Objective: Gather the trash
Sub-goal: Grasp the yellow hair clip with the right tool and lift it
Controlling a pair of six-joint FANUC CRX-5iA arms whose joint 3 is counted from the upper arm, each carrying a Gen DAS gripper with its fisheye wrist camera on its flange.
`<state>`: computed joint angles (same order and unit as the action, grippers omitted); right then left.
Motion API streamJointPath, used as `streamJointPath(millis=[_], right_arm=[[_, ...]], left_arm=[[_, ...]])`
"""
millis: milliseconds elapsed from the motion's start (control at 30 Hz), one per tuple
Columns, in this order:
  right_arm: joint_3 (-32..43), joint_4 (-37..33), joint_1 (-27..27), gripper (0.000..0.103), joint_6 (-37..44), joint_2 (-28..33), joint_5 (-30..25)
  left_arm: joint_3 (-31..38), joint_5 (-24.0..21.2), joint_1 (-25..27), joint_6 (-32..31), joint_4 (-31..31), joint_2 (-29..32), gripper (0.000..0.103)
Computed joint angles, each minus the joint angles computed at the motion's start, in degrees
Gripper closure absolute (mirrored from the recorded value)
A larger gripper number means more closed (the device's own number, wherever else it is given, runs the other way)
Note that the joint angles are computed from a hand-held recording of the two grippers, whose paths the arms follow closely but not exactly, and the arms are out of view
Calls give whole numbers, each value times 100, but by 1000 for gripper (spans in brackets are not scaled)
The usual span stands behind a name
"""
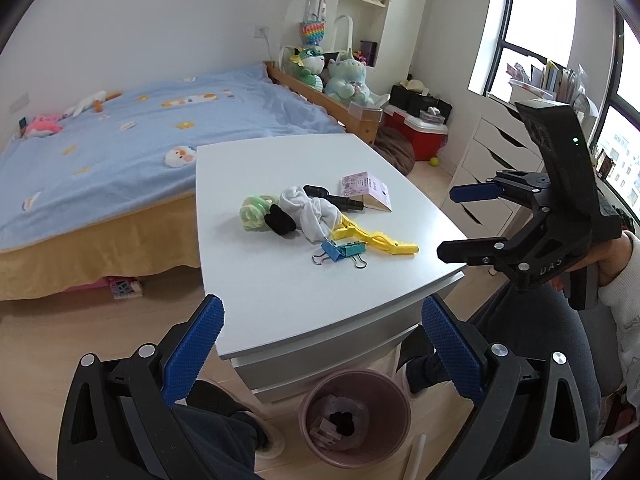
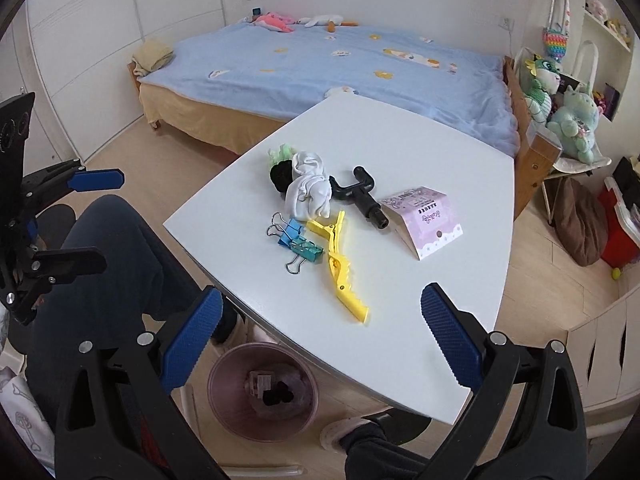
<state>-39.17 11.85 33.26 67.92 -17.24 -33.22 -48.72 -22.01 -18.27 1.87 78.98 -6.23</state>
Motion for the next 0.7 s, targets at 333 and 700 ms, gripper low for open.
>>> streamJointPath(millis=[333,700], right_arm=[[1014,-1157,-497,27,1837,1212,-418],[1342,-1294,-571,73,2255,1684,-712]], left_arm=[[40,-56,101,143,-167,30,8],[29,-85,143,126,-152,45,8]])
